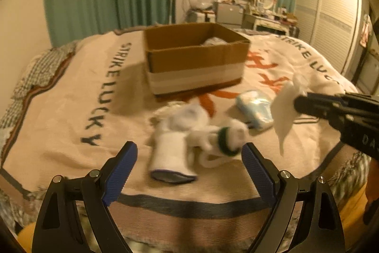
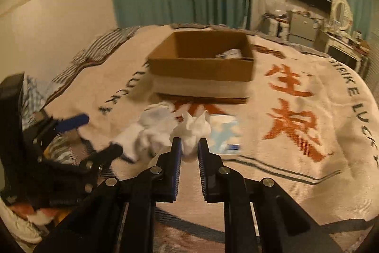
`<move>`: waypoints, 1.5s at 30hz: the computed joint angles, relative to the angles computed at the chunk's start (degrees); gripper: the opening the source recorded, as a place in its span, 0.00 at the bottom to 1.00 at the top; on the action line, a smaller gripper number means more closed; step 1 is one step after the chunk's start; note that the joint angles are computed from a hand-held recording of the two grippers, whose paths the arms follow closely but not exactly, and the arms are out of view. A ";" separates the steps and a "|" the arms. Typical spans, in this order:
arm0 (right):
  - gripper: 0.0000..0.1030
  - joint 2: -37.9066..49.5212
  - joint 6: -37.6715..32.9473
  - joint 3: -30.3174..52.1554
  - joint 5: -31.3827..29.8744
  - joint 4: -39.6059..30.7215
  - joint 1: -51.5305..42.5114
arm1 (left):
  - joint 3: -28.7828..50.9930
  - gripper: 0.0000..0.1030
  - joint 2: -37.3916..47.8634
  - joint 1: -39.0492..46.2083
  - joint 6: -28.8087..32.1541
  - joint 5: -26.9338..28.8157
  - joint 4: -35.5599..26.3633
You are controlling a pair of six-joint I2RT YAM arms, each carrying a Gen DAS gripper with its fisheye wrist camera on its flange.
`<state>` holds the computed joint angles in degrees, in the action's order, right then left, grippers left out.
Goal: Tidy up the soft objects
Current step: 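Grasp a white sock with the right gripper while the left gripper approaches a rolled sock, then grasp the rolled sock with the left gripper, carry both socks into the box, release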
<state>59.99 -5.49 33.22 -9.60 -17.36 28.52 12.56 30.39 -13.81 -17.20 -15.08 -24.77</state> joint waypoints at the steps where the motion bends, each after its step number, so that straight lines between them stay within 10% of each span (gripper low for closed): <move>1: 0.13 0.21 -0.36 0.02 -0.81 0.09 -1.50 | 0.08 0.88 2.59 -2.04 -1.64 -0.73 1.90; 8: 0.13 2.09 -4.04 -1.58 -3.30 2.35 -7.27 | 0.82 0.86 19.69 -5.56 -6.23 0.81 15.56; 17: 0.14 5.00 -6.00 -1.30 -9.51 3.85 -13.21 | 2.96 0.54 35.93 -3.83 -2.35 1.50 26.00; 21: 0.14 4.97 -5.98 -1.36 -10.41 3.82 -13.73 | 1.84 0.29 31.54 -1.68 -1.04 4.95 23.45; 34: 0.14 -0.10 -6.17 3.49 -14.19 -0.83 -15.24 | 9.41 0.29 10.30 -3.68 4.35 1.69 2.60; 45: 0.14 15.42 -4.27 26.64 -14.16 1.00 -9.29 | 26.76 0.29 24.52 15.85 16.49 13.46 8.25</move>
<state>75.41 -9.75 59.86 -23.76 -16.36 19.23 39.32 54.92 2.04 -0.71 -1.62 -16.52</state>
